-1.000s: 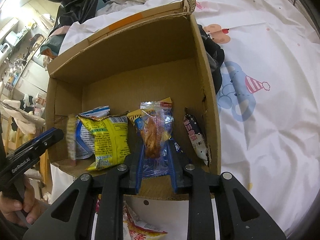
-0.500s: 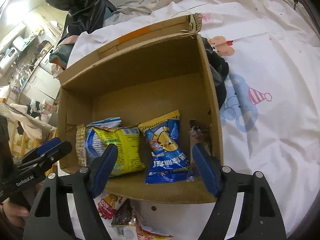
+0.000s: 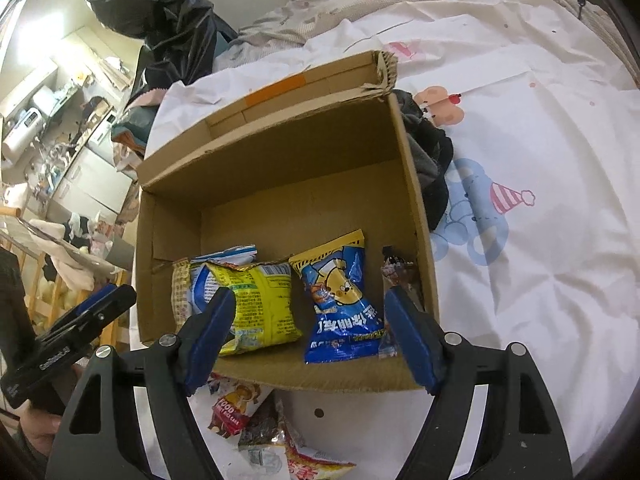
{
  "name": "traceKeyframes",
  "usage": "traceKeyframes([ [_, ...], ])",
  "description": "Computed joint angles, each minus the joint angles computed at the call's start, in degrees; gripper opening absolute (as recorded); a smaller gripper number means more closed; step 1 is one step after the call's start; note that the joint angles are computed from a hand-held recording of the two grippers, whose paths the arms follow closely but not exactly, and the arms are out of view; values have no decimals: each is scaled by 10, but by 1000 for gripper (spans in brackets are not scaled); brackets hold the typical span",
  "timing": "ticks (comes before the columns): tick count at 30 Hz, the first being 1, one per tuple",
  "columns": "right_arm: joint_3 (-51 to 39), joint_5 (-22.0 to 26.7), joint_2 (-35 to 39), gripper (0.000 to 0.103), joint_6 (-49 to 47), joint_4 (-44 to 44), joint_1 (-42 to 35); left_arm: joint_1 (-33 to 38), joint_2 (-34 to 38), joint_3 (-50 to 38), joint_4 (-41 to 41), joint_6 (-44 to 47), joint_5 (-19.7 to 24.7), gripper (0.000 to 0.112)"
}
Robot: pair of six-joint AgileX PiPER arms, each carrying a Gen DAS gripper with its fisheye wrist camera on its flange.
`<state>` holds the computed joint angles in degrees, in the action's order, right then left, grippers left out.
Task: Organize snacks
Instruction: 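Withdraw both open tools from the box back over the snack pile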
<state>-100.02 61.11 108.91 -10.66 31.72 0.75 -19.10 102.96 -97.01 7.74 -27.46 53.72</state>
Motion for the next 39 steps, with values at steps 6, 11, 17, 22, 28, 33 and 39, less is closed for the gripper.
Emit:
traceKeyframes([
  [6, 45, -4, -37, 79, -14, 7, -11, 1, -40, 44, 10, -15, -6, 77],
  [11, 68, -5, -60, 79, -21, 8, -16, -5, -78, 91, 24, -38, -12, 77],
  [17, 112, -5, -92, 79, -31, 9, -23, -14, -109, 129, 33, -53, -4, 77],
  [22, 153, 3, -121, 79, -48, 24, -34, -15, -125, 156, 28, -66, 6, 77],
  [28, 207, 14, -157, 79, -69, 23, -33, -24, -138, 179, 23, -73, 18, 77],
  [33, 243, 22, -181, 79, -92, 20, -26, -48, -142, 188, 36, -75, 25, 77],
  [39, 259, 39, -189, 79, -115, 35, -31, -56, -163, 216, 27, -83, 13, 77],
])
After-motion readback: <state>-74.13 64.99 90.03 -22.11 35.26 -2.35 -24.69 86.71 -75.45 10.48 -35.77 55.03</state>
